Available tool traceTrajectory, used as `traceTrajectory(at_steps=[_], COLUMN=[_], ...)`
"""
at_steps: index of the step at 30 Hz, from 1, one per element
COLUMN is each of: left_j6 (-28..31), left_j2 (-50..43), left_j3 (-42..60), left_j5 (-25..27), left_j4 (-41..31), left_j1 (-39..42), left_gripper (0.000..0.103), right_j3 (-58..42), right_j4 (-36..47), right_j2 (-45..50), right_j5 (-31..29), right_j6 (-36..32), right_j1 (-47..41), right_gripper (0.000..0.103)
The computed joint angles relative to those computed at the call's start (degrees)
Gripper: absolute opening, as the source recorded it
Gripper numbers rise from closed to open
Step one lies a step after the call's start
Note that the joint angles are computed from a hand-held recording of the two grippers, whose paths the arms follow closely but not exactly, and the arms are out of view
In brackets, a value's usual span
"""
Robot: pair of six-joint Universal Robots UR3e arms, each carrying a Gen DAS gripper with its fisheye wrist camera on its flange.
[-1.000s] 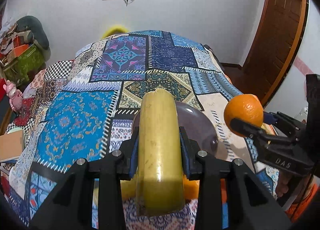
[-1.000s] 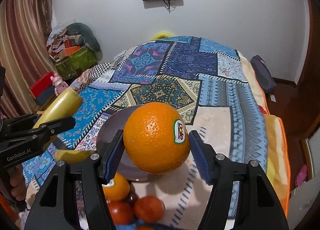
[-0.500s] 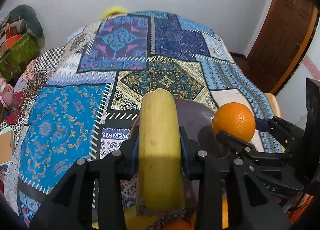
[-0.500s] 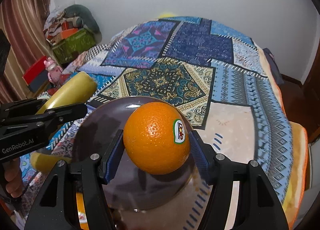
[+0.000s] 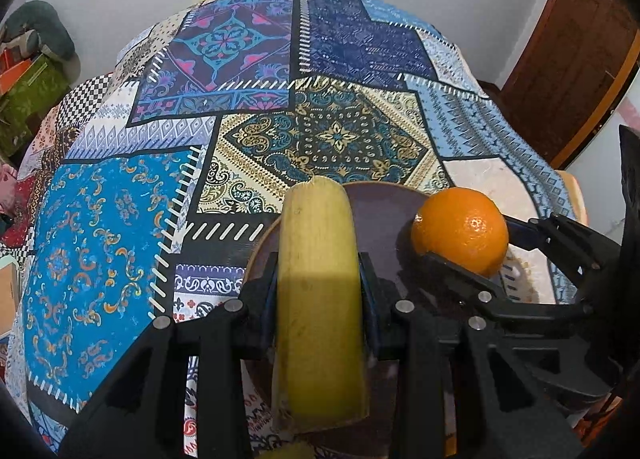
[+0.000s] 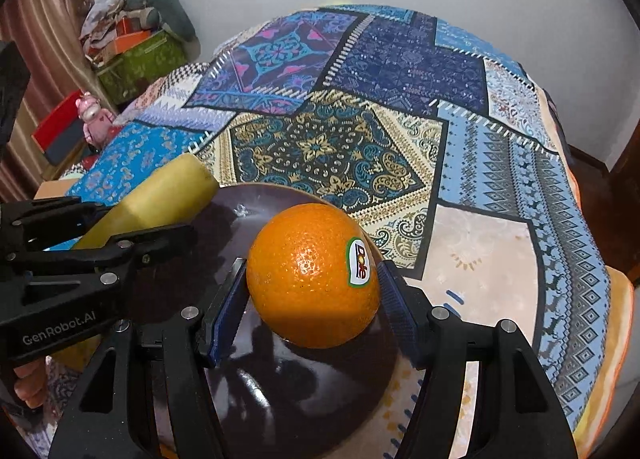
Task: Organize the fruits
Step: 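Carry the cylinder and orange onto the brown plate with both tools and release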
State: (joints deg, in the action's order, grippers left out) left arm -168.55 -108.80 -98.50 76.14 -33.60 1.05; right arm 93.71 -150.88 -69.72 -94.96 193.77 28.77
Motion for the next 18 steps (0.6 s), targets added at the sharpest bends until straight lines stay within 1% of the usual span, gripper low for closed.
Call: traceTrajectory(at_steps=[9,14,18], left_j6=[0.2,0.8,0.8], left_j2=[-2.3,-0.8,1.9], left_j3=[0.8,-0.1,-2.1], left_j5=[0.8,0.0,1.1], left_j4=[-0.4,-0.3,1.4], left_j1=[-0.4,-0.4,-1.1], left_gripper=[0.035,0.035,0.035], right_j3=[-0.6,0.5,1.3], right_j4=[0.1,-0.4,-0.7], right_j2=[0.7,-0.4,-2.2], right_j5=[0.3,0.6,-0.9], right_j6=[-0.5,-0.2,0.2], right_j1=[-0.2,-0.5,0.4], right_gripper=[0.061,0.062,0.062])
